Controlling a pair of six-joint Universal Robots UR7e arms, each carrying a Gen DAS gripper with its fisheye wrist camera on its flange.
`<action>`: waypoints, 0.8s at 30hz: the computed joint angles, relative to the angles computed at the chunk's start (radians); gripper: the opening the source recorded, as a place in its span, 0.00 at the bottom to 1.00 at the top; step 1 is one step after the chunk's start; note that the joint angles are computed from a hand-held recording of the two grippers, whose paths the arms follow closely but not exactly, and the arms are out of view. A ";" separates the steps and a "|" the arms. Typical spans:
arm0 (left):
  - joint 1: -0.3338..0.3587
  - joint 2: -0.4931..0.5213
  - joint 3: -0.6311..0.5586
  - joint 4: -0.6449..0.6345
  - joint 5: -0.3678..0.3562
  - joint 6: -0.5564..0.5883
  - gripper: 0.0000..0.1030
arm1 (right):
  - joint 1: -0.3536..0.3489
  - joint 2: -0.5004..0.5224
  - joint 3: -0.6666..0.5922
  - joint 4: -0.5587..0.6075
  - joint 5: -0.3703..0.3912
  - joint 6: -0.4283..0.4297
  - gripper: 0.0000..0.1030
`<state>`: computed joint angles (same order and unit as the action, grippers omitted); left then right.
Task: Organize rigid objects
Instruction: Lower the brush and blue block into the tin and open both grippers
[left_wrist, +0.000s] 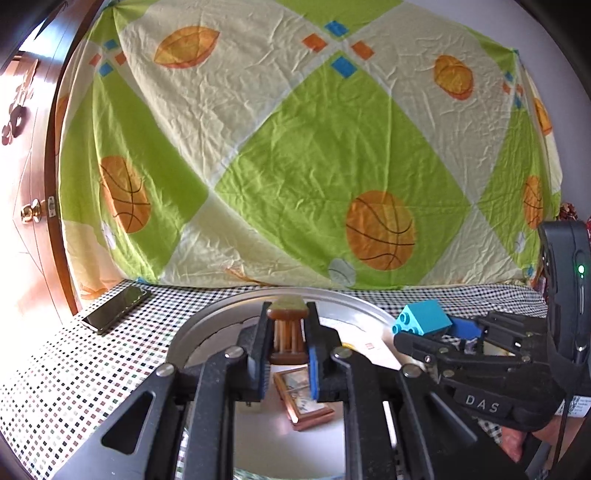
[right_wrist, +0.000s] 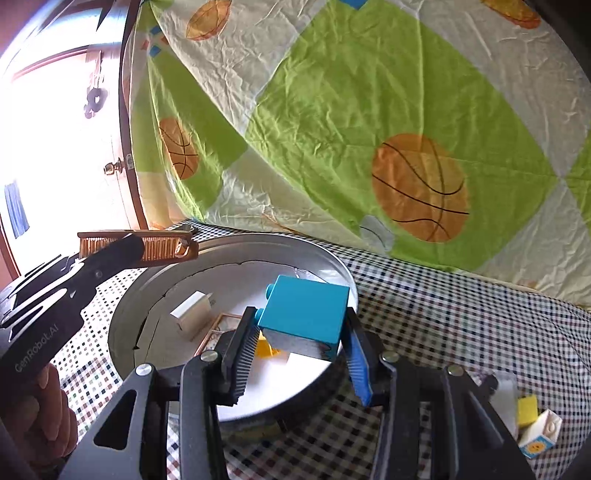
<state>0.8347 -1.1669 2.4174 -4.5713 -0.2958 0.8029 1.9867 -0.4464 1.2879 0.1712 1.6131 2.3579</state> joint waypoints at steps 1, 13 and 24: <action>0.022 -0.015 0.001 0.051 -0.007 -0.045 0.13 | 0.004 0.019 -0.024 0.012 0.006 0.000 0.46; 0.151 -0.033 -0.033 0.287 -0.026 -0.227 0.13 | 0.018 0.164 -0.223 0.152 0.049 0.023 0.46; 0.148 0.002 -0.086 0.147 0.027 -0.078 0.50 | 0.021 0.180 -0.254 0.185 0.031 0.032 0.58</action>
